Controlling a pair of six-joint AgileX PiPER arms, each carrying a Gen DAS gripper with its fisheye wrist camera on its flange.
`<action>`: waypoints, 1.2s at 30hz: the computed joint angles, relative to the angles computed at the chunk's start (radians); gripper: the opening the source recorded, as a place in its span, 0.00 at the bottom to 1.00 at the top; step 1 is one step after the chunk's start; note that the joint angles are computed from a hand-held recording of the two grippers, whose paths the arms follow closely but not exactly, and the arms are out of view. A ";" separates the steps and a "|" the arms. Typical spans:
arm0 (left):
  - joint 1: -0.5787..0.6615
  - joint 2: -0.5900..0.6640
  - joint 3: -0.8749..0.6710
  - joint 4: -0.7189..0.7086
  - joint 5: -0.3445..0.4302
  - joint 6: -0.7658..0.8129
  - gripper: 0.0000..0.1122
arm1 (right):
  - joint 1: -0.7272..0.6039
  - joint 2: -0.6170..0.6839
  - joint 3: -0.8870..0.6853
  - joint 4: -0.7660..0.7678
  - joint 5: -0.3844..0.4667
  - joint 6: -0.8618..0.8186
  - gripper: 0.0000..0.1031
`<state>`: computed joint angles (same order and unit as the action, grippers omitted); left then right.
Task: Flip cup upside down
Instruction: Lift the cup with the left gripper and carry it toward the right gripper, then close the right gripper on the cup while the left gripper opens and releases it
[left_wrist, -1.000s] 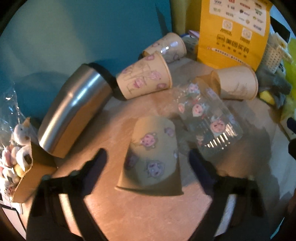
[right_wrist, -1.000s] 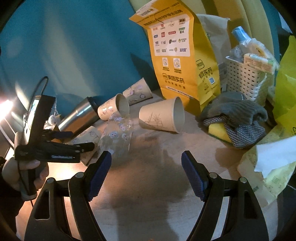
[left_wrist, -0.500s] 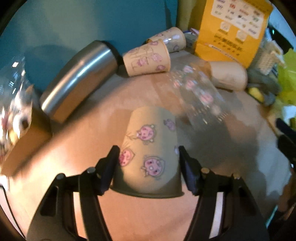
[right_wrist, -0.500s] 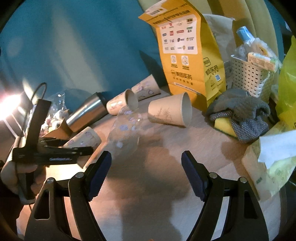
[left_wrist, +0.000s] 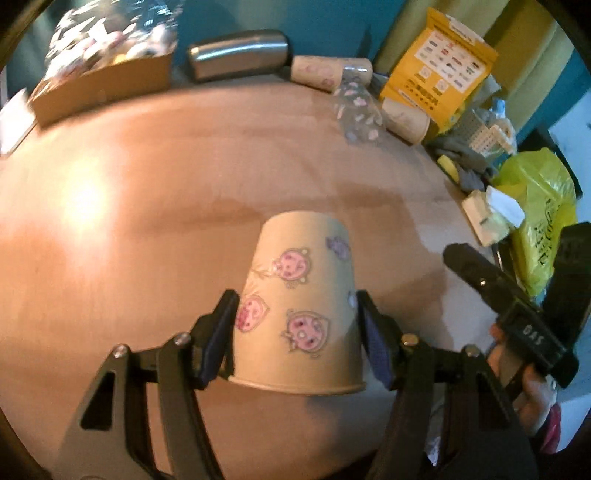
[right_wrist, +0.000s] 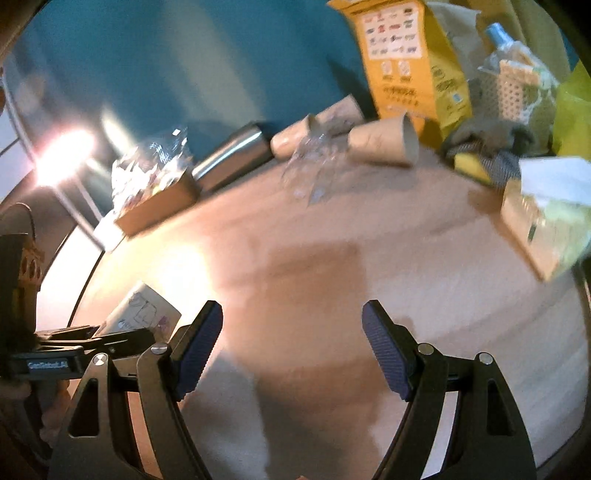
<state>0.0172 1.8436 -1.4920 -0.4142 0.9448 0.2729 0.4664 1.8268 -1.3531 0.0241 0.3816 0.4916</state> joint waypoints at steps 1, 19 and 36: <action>0.004 -0.034 0.048 -0.010 -0.013 -0.010 0.57 | 0.006 -0.010 0.013 0.031 0.001 -0.028 0.78; 0.011 -0.094 0.230 -0.020 -0.075 -0.088 0.59 | 0.031 -0.022 0.060 0.216 0.012 -0.229 0.78; 0.075 -0.251 0.311 -0.065 -0.097 0.011 0.75 | 0.025 0.070 -0.128 0.475 0.205 -0.438 0.78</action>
<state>0.0920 1.5921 -1.1810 -0.4794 0.8478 0.2841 0.4914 1.8972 -1.4806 0.4994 0.5862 0.0539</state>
